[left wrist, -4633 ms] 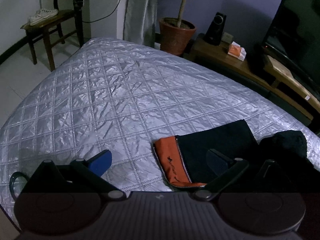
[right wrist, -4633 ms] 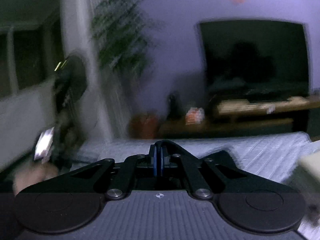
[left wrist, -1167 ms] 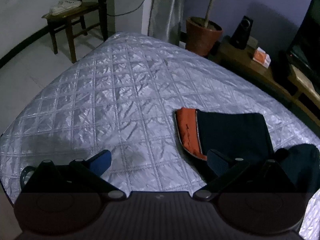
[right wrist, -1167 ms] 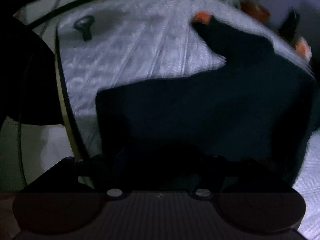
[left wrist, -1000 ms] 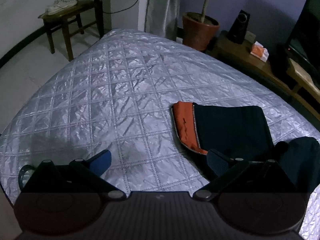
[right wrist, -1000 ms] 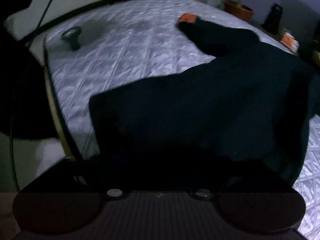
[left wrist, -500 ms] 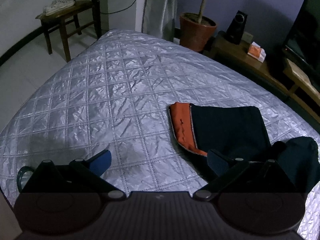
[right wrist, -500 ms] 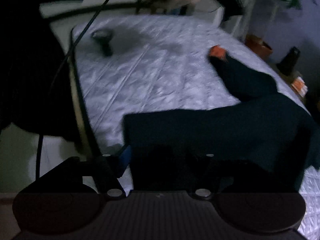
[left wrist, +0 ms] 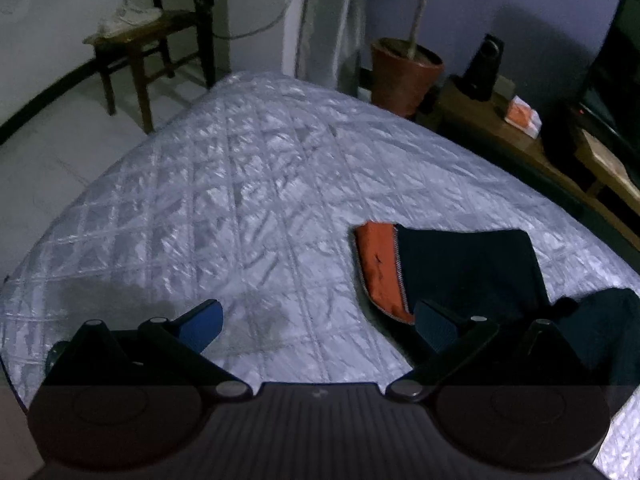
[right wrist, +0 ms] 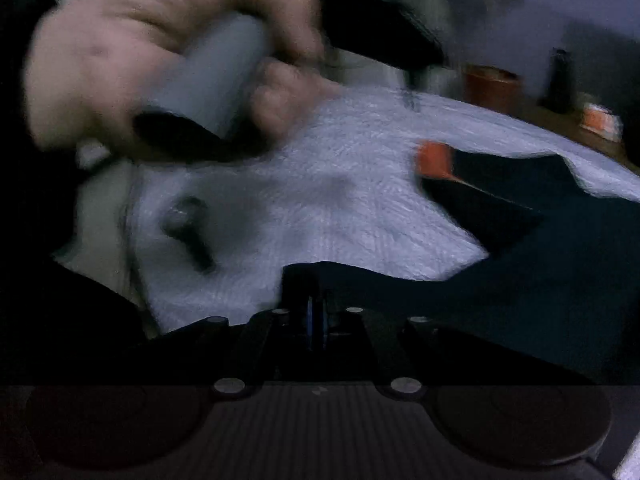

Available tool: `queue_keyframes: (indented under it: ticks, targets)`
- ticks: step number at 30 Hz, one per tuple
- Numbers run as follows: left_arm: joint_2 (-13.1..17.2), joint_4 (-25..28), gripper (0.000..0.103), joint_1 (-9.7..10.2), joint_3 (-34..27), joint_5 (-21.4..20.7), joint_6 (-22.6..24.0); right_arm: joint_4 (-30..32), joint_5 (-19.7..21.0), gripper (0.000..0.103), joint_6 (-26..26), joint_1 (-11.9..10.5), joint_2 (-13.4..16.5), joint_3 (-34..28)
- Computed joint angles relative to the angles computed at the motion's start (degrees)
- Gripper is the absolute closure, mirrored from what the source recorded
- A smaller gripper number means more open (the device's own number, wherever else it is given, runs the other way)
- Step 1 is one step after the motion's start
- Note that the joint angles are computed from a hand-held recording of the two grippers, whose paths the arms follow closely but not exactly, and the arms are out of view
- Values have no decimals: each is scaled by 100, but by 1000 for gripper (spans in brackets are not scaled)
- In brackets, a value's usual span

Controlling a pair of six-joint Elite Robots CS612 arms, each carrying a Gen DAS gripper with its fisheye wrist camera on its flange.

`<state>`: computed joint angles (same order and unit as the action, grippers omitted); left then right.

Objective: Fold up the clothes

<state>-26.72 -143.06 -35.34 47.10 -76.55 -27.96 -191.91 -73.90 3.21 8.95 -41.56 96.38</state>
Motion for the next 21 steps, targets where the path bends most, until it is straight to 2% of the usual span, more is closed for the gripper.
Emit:
queue_keyframes:
  ticks: [1,3,4,5,6,8,9,10,12,13,14,16,19,21]
  targets:
    - [4,25,1,7,-11,21,-21,123,320,81,-58,-37,9,-51]
    - [14,81,1,24,-36,-40,-29,-230,695,81,73,-151,1,61]
    - [14,87,1,29,-37,-70,-8,-440,841,80,389,-255,-20,160]
    - [12,75,1,26,-30,-74,22,-689,747,77,710,-353,-48,273]
    - [8,60,1,21,-20,-71,52,-916,413,72,969,-447,-93,395]
    - [2,29,1,11,0,-67,112,-1007,-654,38,1529,-613,-206,591]
    - [0,38,1,6,7,-84,144,-844,-1112,34,1924,-750,-265,653]
    - [2,56,1,-1,5,-106,176,-675,-1480,34,2334,-903,-305,695]
    - [10,81,1,-15,-6,-137,229,-520,-1771,35,3221,-1269,-304,775]
    - [14,83,1,-22,-12,-142,249,-327,-2102,36,3549,-1390,-304,778]
    - [19,85,1,-29,-18,-148,268,-127,-2310,36,3637,-1484,-302,760]
    - [28,89,1,-44,-32,-160,308,-108,-2136,36,3720,-1701,-213,737]
    - [56,126,1,-78,-73,-137,375,-833,-1143,34,4650,-2004,50,755]
    - [71,157,1,-100,-94,-139,432,-1016,-914,35,4766,-2033,199,655]
